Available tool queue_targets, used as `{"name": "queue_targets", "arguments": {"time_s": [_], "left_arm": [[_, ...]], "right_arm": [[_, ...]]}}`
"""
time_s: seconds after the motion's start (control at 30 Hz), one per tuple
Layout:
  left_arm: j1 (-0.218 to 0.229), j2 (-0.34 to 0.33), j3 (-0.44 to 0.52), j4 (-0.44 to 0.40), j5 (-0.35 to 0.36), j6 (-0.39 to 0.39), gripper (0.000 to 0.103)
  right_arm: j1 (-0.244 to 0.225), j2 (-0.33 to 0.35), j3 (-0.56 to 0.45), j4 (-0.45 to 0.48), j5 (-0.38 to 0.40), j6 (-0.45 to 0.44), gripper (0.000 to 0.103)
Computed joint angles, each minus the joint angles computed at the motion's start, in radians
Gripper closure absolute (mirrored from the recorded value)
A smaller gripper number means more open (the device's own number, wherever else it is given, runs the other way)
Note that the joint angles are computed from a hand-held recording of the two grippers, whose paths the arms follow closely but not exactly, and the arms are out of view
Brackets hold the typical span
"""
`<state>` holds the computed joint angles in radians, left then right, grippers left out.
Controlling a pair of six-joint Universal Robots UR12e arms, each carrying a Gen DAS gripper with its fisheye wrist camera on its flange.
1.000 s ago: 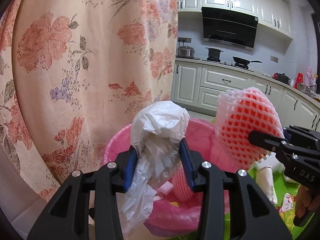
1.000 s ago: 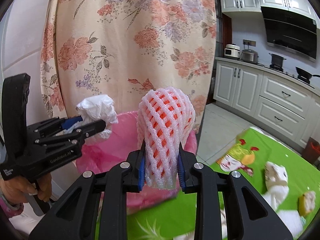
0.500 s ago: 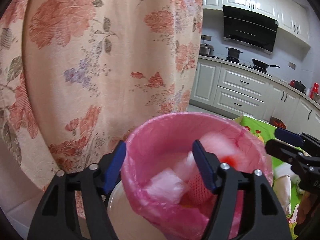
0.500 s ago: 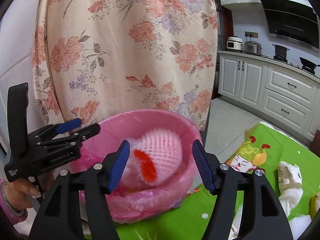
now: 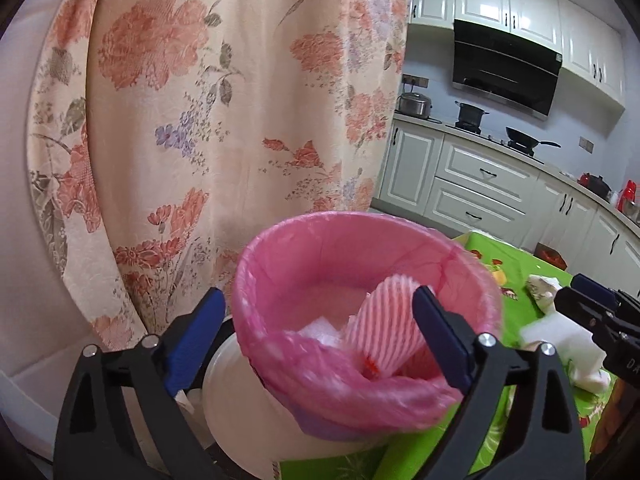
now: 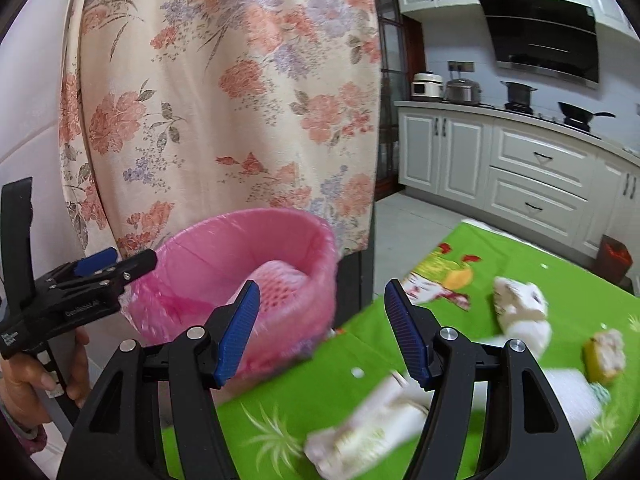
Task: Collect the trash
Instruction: 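Move both tools back over the trash on the table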
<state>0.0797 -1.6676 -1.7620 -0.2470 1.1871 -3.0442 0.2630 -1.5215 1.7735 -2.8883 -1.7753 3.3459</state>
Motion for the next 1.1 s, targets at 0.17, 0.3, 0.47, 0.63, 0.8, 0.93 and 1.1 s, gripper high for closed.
{"name": "queue_targets", "arguments": {"time_s": [0.17, 0.3, 0.47, 0.63, 0.8, 0.93, 1.1], "left_arm": [[-0.010, 0.035, -0.035, 0.031, -0.010, -0.006, 0.005], [-0.020, 0.058, -0.057, 0.020, -0.045, 0.003, 0.005], [-0.044, 0.082, -0.081, -0.014, -0.095, 0.045, 0.005], [-0.080, 0.105, -0.106, -0.061, -0.123, 0.116, 0.005], [-0.113, 0.118, -0.122, -0.112, -0.130, 0.174, 0.005], [-0.140, 0.122, -0.133, -0.136, -0.117, 0.217, 0.005], [-0.163, 0.117, -0.133, -0.156, -0.096, 0.237, 0.005]], "right_arm": [[0.002, -0.056, 0.058, 0.012, -0.065, 0.041, 0.039], [0.002, -0.100, 0.103, 0.022, -0.112, 0.090, 0.037], [0.000, -0.160, 0.163, 0.044, -0.169, 0.151, 0.037], [-0.008, -0.223, 0.226, 0.077, -0.213, 0.219, 0.037], [-0.024, -0.275, 0.280, 0.115, -0.240, 0.287, 0.037], [-0.039, -0.301, 0.306, 0.133, -0.247, 0.320, 0.037], [-0.057, -0.322, 0.330, 0.141, -0.247, 0.340, 0.037]]}}
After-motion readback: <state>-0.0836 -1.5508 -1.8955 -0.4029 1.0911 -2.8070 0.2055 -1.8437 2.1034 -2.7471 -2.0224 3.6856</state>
